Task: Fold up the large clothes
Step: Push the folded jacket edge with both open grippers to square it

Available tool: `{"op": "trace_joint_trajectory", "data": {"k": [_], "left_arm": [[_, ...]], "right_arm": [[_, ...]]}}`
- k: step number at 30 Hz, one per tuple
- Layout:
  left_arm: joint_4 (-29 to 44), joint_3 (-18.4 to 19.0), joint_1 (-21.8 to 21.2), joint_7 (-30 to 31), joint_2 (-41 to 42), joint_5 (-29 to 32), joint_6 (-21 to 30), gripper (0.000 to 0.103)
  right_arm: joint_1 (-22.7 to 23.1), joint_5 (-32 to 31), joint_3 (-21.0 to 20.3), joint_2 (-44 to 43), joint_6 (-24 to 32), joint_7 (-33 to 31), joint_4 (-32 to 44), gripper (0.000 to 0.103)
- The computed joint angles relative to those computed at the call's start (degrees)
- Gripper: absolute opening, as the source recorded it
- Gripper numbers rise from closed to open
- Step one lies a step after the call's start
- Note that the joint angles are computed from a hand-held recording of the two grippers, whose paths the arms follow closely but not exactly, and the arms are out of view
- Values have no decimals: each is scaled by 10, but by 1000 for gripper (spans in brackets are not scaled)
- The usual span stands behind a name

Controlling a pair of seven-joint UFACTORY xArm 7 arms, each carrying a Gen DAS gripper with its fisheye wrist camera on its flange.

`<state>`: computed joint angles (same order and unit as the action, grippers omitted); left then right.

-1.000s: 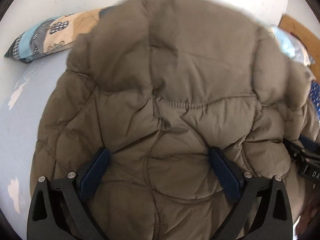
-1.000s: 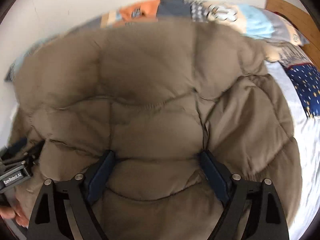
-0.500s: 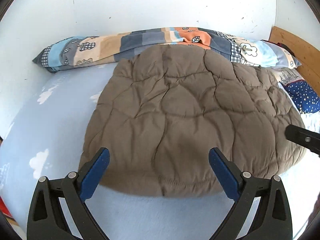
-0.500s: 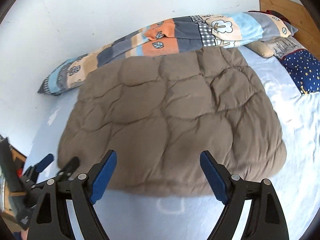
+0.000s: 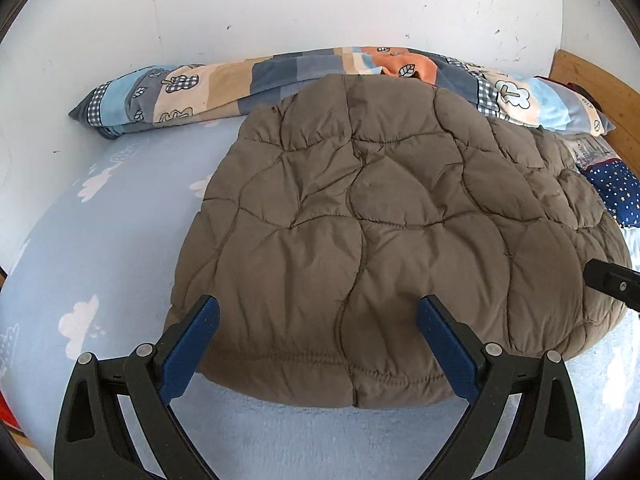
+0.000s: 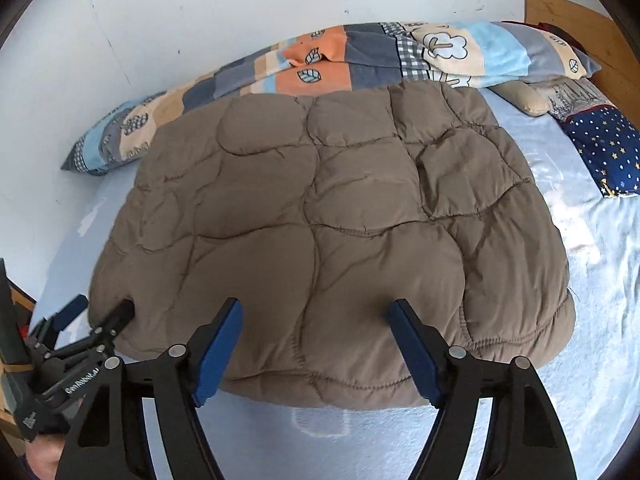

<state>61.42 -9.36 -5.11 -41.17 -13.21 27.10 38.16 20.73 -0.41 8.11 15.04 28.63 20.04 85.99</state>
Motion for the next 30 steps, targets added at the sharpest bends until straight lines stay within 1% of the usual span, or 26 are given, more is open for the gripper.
{"op": "trace_joint_trajectory", "data": {"k": [6, 9, 14, 18, 23, 25, 28, 30], "left_arm": [[8, 4, -4, 3, 18, -11, 6, 100], [11, 11, -10, 19, 27, -26, 10, 100], [20, 12, -14, 29, 41, -19, 27, 102], [24, 14, -18, 30, 46, -11, 31, 102], [23, 12, -19, 18, 42, 6, 27, 103], [21, 10, -19, 7, 36, 14, 17, 103], [19, 0, -13, -29, 27, 56, 0, 103], [24, -1, -10, -45, 26, 67, -10, 102]], "right_arm": [[7, -15, -5, 35, 36, -6, 34, 79], [16, -32, -10, 53, 57, -5, 52, 80], [29, -61, -16, 73, 93, -10, 77, 82], [30, -64, -16, 77, 100, -16, 81, 84], [22, -49, -11, 81, 101, -38, 85, 84], [19, -42, -9, 78, 101, -46, 82, 84], [12, -26, -5, 65, 91, -57, 73, 84], [6, -16, -3, 47, 70, -65, 57, 84]]}}
